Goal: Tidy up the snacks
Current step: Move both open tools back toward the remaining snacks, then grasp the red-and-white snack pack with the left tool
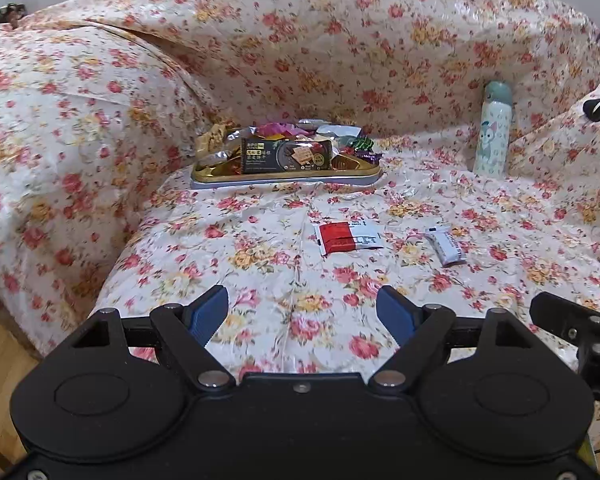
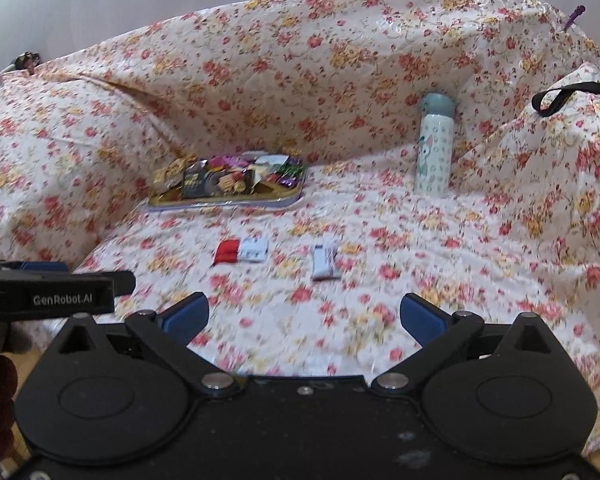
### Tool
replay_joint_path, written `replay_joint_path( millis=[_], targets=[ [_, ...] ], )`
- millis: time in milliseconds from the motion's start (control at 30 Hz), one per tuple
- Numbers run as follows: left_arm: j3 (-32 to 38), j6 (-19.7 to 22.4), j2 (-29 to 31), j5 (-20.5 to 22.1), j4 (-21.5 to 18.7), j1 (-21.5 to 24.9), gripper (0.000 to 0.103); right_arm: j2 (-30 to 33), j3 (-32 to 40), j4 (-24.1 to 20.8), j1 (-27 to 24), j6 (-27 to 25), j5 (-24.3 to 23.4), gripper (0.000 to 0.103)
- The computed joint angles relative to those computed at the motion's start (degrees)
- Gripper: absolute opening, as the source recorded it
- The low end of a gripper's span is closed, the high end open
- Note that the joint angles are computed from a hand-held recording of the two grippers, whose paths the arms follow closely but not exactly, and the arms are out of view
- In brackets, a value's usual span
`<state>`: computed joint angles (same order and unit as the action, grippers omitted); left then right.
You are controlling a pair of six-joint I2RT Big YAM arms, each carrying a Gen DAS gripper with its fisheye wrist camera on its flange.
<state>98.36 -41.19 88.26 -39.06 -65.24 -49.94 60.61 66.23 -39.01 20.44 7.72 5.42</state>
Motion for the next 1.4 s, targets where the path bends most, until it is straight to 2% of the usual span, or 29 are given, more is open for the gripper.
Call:
replay_joint_path(
  millis=[167, 333, 467, 567, 867, 1000, 1133, 1200, 1400],
  targets=[
    [2.18, 3.79, 2.61, 4.9, 1.14, 3.24, 0.083, 6.24, 4.53, -1.95, -1.01, -0.6, -1.59, 0.103],
    [4.13, 10.23, 5.59, 9.11, 2.75, 6.25, 0.081, 12.73, 9.69, -5.99, -2.58, 0.68, -5.06, 0.103],
    [5.11, 17.08, 8.03, 10.45, 4.56, 8.04, 0.08, 16.86, 12.8, -7.59, -3.12, 0.8, -5.51, 0.102],
    [5.89, 22.37, 9.78, 11.58, 5.43, 9.18, 0.074, 18.92, 14.28, -8.09, -3.29, 0.6, -5.49, 0.1],
    [6.22, 37.22, 12.69, 15.33, 11.16, 11.16, 0.074, 24.27, 18.48, -10.18, -4.13, 0.48, -6.46, 0.093],
    [7.38, 41.05, 14.25, 16.34, 12.44, 11.87, 0.074, 26.4, 20.09, -11.56, -4.13, -0.68, -5.33, 0.088],
    [8.85, 42.97, 15.77, 18.09, 12.18, 12.51, 0.074, 28.66, 21.77, -13.99, -4.42, -0.72, -4.5, 0.082],
    [9.27, 44.18, 16.35, 18.95, 12.19, 12.81, 0.075, 29.32, 22.04, -14.74, -4.72, -0.33, -4.73, 0.082],
    [9.95, 48.65, 17.19, 21.91, 13.9, 13.74, 0.077, 29.17, 21.07, -13.37, -3.61, -3.11, -2.28, 0.085]
  ],
)
